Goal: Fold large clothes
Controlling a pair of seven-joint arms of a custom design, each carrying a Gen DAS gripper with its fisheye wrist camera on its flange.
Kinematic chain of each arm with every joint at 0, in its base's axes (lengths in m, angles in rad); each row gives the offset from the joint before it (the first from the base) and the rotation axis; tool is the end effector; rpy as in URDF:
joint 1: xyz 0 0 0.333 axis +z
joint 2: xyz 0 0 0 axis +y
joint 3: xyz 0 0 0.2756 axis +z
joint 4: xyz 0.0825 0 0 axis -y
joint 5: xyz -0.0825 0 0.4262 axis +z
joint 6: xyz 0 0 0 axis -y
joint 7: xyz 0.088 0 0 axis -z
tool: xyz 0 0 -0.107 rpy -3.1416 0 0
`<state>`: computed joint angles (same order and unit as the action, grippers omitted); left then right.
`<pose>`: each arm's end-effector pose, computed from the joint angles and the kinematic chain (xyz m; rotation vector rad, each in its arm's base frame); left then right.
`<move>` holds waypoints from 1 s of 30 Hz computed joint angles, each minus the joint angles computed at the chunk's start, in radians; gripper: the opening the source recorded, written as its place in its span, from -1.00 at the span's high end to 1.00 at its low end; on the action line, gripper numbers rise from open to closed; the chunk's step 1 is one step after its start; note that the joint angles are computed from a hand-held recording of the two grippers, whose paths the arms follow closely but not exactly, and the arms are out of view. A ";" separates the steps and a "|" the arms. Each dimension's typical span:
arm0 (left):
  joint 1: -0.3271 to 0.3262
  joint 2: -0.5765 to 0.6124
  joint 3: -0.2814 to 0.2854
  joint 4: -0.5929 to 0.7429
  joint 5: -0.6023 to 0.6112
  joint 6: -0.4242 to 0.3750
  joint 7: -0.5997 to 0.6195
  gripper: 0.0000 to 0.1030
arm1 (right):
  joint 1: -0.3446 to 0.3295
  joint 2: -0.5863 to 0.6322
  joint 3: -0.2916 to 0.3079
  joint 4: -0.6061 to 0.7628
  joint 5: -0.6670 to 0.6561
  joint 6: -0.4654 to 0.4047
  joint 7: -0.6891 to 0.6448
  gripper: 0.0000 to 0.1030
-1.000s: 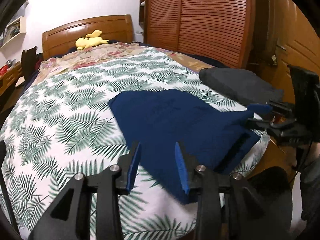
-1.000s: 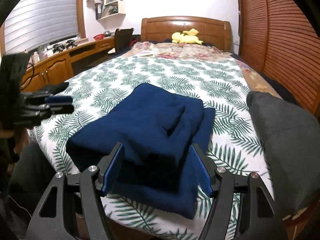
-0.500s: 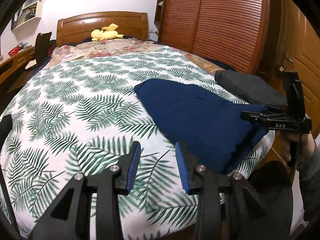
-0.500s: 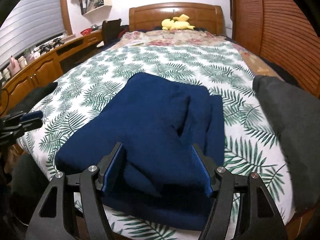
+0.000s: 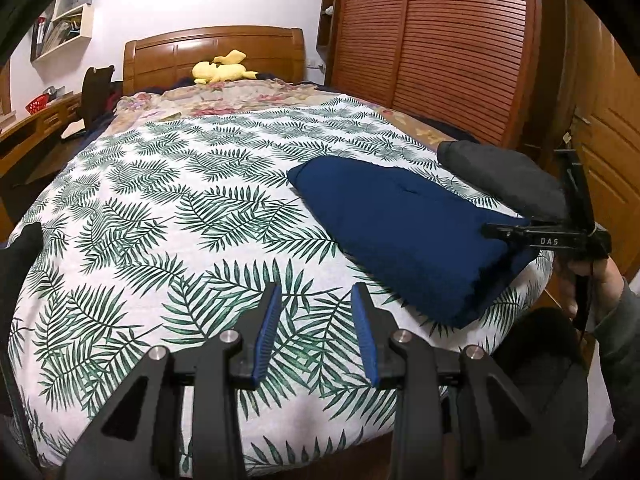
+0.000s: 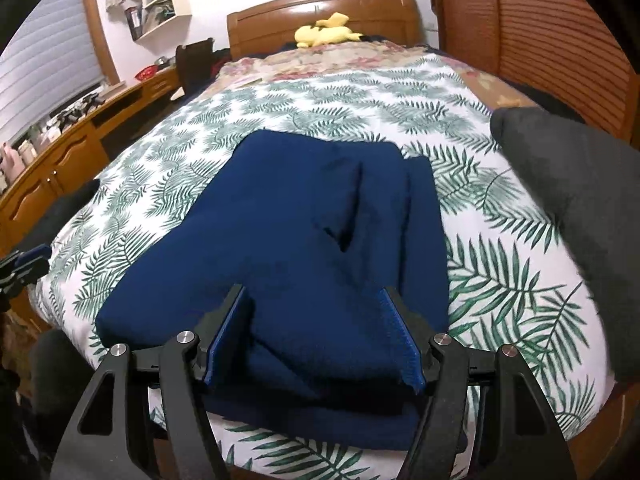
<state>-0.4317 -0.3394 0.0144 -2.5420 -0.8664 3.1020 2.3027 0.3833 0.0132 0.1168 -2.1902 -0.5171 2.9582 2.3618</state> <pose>0.4828 -0.1443 0.4134 -1.4914 2.0150 -1.0967 0.5202 0.3219 0.3974 -1.8537 1.5449 -0.4794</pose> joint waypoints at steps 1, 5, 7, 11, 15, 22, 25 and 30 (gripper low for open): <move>-0.011 0.000 0.010 -0.001 -0.010 0.003 0.010 0.34 | 0.001 0.004 0.003 -0.001 0.034 0.007 -0.035 0.13; -0.042 0.012 0.033 0.015 -0.057 0.006 0.043 0.34 | 0.016 0.003 0.012 0.016 0.048 -0.035 -0.125 0.73; -0.067 0.030 0.051 0.041 -0.104 0.002 0.081 0.34 | 0.017 -0.014 0.009 0.014 -0.018 -0.031 -0.088 0.77; -0.062 0.089 0.039 0.116 -0.182 -0.026 0.154 0.33 | -0.018 -0.087 0.023 -0.012 -0.240 -0.007 0.086 0.83; -0.022 0.181 -0.006 0.222 -0.188 -0.070 0.173 0.33 | -0.059 -0.165 0.044 -0.064 -0.367 -0.007 0.215 0.83; 0.076 0.355 -0.105 0.409 -0.029 -0.101 0.066 0.30 | -0.067 -0.174 0.042 -0.129 -0.181 -0.054 0.099 0.46; 0.109 0.426 -0.132 0.481 0.057 -0.113 0.006 0.30 | -0.089 -0.179 0.067 -0.140 -0.247 -0.093 0.183 -0.16; 0.142 0.561 -0.152 0.628 0.222 -0.165 -0.127 0.29 | -0.087 -0.147 0.038 -0.154 -0.203 -0.052 0.190 -0.38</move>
